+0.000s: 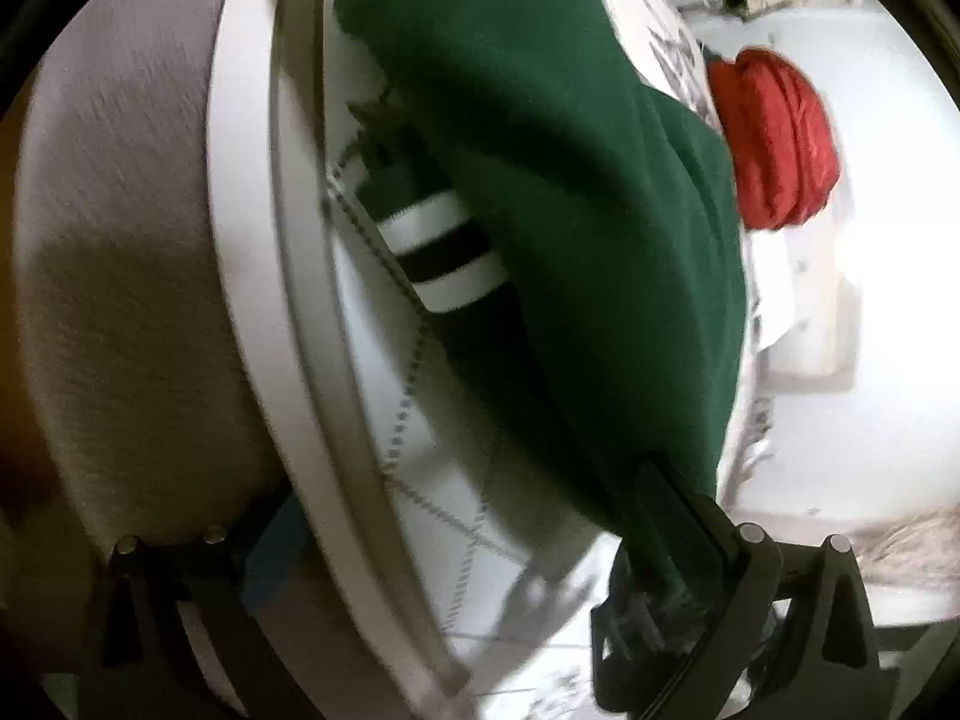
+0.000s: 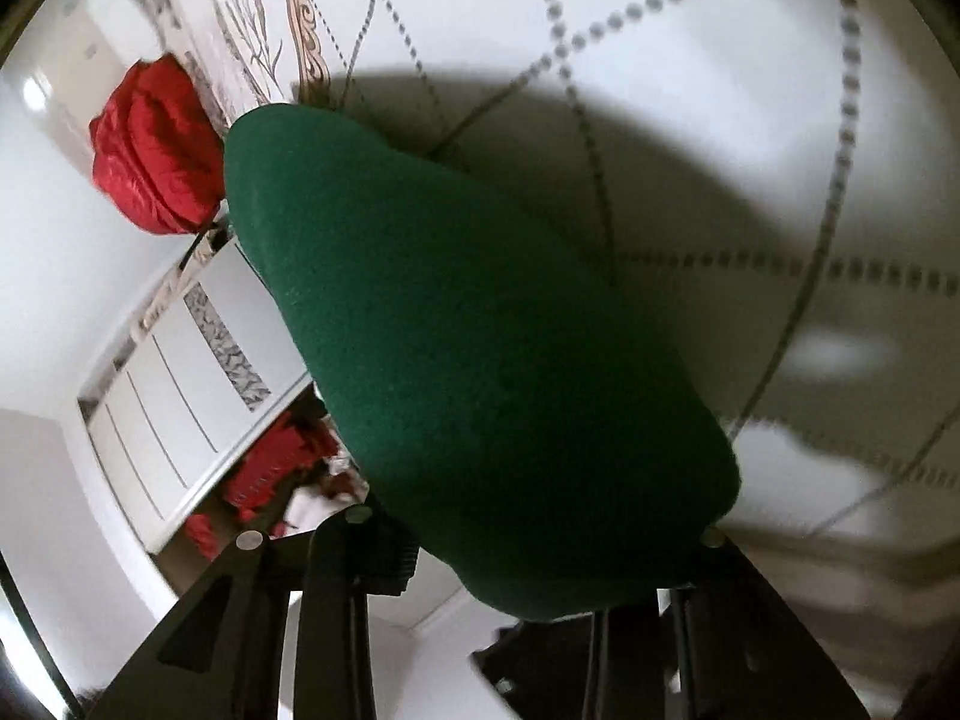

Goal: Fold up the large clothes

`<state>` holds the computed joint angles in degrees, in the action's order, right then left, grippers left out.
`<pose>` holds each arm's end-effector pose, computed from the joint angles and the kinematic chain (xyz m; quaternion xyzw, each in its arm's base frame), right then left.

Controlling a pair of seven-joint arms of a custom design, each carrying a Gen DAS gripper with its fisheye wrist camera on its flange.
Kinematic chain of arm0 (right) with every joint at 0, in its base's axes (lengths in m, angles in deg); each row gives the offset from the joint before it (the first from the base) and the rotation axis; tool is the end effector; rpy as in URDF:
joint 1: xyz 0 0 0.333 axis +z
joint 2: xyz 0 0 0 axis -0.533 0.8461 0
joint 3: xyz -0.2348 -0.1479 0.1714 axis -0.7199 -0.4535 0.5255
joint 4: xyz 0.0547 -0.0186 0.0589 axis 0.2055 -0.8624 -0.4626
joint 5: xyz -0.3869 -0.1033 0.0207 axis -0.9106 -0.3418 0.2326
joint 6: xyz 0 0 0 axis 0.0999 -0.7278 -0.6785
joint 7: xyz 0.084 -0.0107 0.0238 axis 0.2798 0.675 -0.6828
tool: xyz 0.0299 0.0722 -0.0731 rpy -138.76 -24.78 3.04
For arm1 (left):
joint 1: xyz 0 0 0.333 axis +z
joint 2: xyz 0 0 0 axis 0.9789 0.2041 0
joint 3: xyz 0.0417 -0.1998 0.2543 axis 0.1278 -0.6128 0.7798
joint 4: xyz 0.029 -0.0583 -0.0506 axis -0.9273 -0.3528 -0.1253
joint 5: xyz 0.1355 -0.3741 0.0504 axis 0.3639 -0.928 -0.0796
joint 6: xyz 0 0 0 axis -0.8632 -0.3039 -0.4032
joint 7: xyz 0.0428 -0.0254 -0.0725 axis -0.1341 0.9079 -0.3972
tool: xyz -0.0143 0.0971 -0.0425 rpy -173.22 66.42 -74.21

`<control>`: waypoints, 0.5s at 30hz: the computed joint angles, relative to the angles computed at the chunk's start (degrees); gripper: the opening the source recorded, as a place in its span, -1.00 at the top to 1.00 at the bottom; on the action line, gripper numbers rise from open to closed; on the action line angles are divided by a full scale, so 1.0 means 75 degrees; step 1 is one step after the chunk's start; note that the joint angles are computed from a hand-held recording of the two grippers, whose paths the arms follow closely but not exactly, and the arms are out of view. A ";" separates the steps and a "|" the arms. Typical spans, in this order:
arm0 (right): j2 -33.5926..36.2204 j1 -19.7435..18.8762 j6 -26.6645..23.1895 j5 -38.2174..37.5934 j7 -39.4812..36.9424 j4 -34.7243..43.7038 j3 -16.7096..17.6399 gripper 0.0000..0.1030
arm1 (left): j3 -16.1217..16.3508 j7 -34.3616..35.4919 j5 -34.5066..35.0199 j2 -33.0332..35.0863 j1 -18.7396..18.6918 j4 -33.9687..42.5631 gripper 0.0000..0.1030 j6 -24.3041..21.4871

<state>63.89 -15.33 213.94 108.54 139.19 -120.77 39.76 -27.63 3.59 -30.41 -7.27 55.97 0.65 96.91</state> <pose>0.6058 0.2021 0.5901 0.0221 0.7859 0.4123 0.4604 0.6373 -0.4147 0.6567 0.8151 -0.4266 0.3314 0.2095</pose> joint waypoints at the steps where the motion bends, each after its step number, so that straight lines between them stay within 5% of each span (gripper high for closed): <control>1: 0.0078 -0.0003 -0.0060 -0.0135 0.0157 0.0119 -0.0007 0.36 | -0.0015 -0.0027 -0.0098 -0.0096 0.0019 -0.0321 -1.00 0.0469; 8: 0.0453 -0.0284 -0.0733 -0.1287 0.1024 0.0686 -0.0008 0.38 | -0.0309 0.0300 -0.0711 -0.0369 0.0193 -0.1681 -1.00 0.3079; 12: 0.0272 -0.0395 -0.0826 -0.1137 0.0855 0.0467 0.0066 0.38 | -0.0924 0.0845 -0.1810 -0.0513 0.0603 -0.2515 -1.00 0.5000; 15: 0.0132 -0.0471 -0.1054 -0.1224 0.0774 0.0213 0.0001 0.38 | -0.0596 0.0250 -0.1756 -0.0265 0.0393 -0.2285 -1.00 0.5336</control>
